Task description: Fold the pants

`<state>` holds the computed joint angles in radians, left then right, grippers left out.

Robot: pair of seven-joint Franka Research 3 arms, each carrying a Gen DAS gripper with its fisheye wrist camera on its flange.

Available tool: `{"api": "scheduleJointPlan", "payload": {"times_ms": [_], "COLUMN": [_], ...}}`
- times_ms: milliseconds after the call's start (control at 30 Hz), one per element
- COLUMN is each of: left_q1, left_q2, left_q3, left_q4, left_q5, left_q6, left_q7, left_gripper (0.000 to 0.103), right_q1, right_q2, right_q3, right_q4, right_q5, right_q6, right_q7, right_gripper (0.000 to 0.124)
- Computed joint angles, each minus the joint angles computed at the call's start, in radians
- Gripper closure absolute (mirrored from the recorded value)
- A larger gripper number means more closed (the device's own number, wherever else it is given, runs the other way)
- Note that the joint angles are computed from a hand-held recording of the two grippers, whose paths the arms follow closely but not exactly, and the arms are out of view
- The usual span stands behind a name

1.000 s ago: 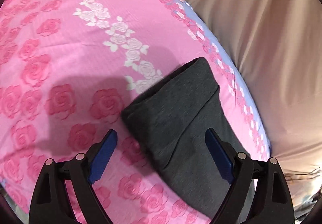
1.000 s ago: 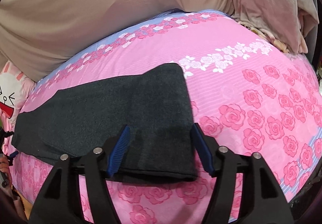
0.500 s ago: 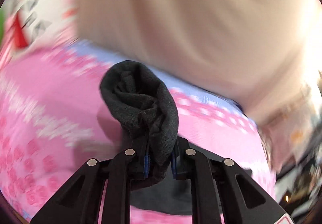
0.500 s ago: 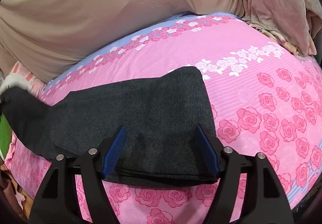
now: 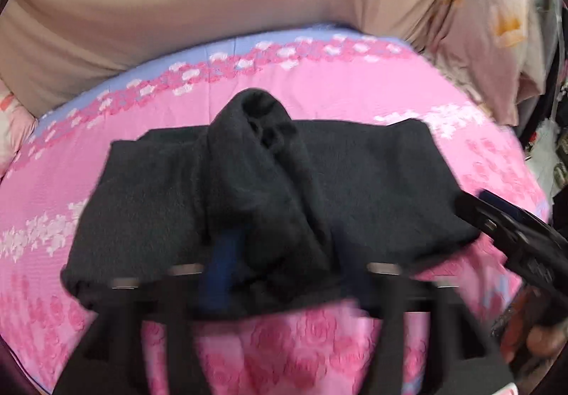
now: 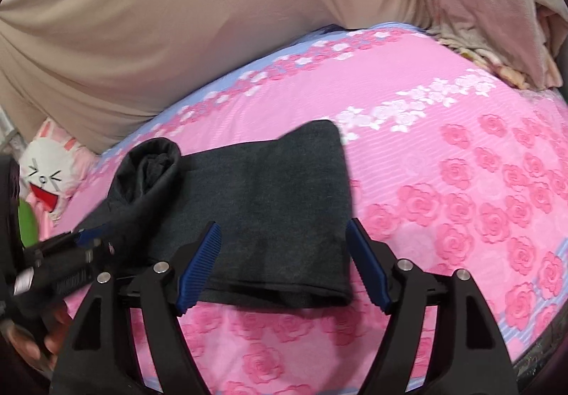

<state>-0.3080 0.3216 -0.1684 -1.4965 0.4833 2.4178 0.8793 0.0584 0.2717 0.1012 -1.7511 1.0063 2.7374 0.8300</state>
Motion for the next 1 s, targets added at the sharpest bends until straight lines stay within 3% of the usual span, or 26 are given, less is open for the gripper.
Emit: {"api": "scheduleJointPlan", "payload": {"times_ms": [33, 100, 200, 333, 433, 500, 600, 667, 733, 833, 1000], "left_q1": [-0.018, -0.023, -0.004, 0.043, 0.08, 0.099, 0.129, 0.145, 0.15, 0.156, 0.166], "left_q2": [-0.06, -0.13, -0.218, -0.227, -0.243, -0.252, -0.278, -0.286, -0.292, -0.294, -0.298], "left_q3": [0.028, 0.048, 0.036, 0.015, 0.013, 0.011, 0.012, 0.011, 0.006, 0.003, 0.003], "left_q4": [-0.072, -0.144, -0.222, -0.223, -0.257, -0.283, -0.333, -0.353, -0.362, -0.365, -0.365], "left_q5": [0.076, 0.2, 0.318, 0.323, 0.278, 0.268, 0.225, 0.195, 0.2, 0.206, 0.177], "left_q6": [0.035, 0.055, 0.016, -0.12, -0.14, -0.139, -0.095, -0.067, -0.07, -0.08, -0.089], "left_q7": [-0.076, -0.167, -0.254, -0.299, -0.31, -0.323, -0.318, -0.305, -0.31, -0.315, -0.314], "left_gripper": [0.016, 0.016, 0.016, 0.016, 0.016, 0.016, 0.015, 0.015, 0.015, 0.016, 0.016], "right_q1": [-0.006, -0.006, 0.002, 0.018, 0.007, 0.019, 0.06, 0.077, 0.095, 0.113, 0.108], "right_q2": [0.003, 0.018, 0.063, 0.163, 0.225, 0.239, 0.252, 0.263, 0.252, 0.222, 0.241], "right_q3": [0.011, 0.025, 0.04, 0.051, 0.073, 0.078, 0.071, 0.072, 0.071, 0.084, 0.11], "right_q4": [0.014, 0.048, 0.12, 0.249, 0.325, 0.336, 0.352, 0.366, 0.355, 0.328, 0.39], "right_q5": [0.019, 0.043, 0.059, 0.008, 0.01, -0.001, -0.07, -0.099, -0.131, -0.161, -0.157], "right_q6": [-0.026, -0.07, -0.157, -0.296, -0.414, -0.41, -0.366, -0.342, -0.292, -0.222, -0.238], "right_q7": [-0.019, -0.05, -0.052, 0.034, 0.108, 0.116, 0.147, 0.176, 0.183, 0.143, 0.119], "right_gripper": [0.053, 0.051, 0.043, 0.043, 0.043, 0.044, 0.056, 0.083, 0.103, 0.105, 0.106]}}
